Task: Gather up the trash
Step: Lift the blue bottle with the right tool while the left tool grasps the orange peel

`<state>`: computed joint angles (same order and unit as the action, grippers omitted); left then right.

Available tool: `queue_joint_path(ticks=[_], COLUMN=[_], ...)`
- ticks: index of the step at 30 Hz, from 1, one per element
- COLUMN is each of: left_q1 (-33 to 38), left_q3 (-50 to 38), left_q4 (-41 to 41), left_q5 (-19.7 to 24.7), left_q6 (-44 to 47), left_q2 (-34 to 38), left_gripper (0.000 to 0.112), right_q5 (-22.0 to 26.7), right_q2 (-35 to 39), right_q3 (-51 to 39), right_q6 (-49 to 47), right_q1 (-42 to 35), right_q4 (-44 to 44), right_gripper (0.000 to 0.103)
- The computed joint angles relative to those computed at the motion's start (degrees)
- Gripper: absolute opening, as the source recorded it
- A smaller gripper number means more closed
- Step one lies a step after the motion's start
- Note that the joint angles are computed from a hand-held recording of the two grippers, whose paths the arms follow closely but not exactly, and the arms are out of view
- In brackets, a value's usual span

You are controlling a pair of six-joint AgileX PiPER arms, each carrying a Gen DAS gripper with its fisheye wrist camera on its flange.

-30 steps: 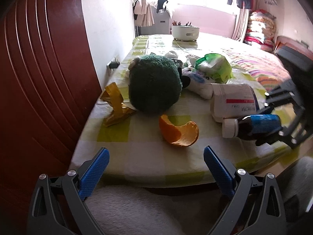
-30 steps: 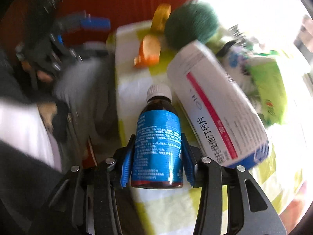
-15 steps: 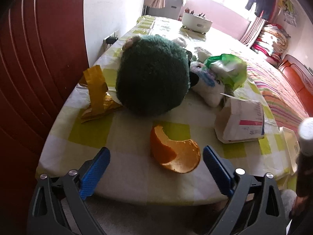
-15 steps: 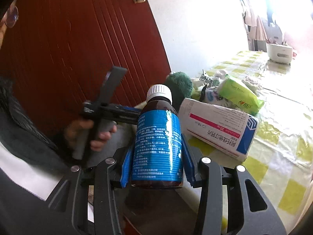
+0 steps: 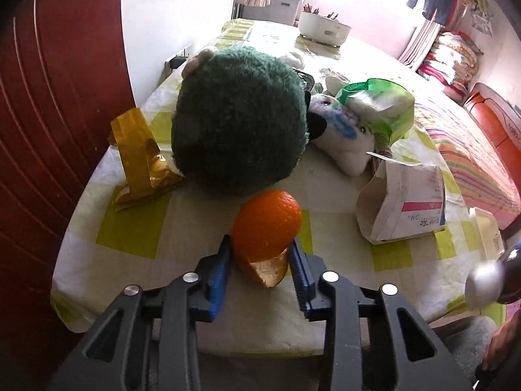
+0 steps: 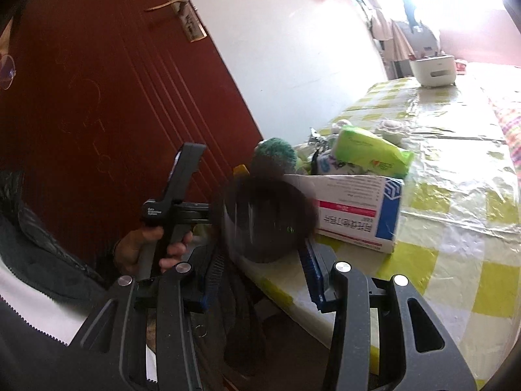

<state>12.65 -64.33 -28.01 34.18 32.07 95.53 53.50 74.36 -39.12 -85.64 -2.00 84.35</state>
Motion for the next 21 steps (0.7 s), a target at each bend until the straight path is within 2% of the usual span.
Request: queue_joint_path(ticks=[4,6,8,14,21], left_q1=[-0.76,-1.32,-1.48,-1.8,-1.44], left_q3=[0.81,1.59,1.82,2.31,3.1], left_q4=[1.09,1.87,1.24,-0.57,-3.92], left_q5=[-1.69,-2.87,-3.13,-4.31,-3.42], left_q6=[-0.82,-1.13,-0.32,2.59,6.45], left_q2=[-0.73,-1.3,-1.33,-2.25,-4.45], left_gripper=[0.029,0.028,0.021,0.019,0.018], right_q5=[-0.99,-5.11,-4.83,-5.6,-5.98], right_q2=[-0.33,-0.27,1.26,1.16,-0.03], right_q3=[1.44,1.45,1.1,1.97,2.78], right_q6=[-3.06,-3.17,-3.48,-4.49,-5.05], right_q1=[-0.89,0.25,-0.43,-1.32,-2.28], right_q4=[3.05,3.41,3.81,6.09,7.38], right_gripper=[0.041,0.041,0.041,0.041,0.041])
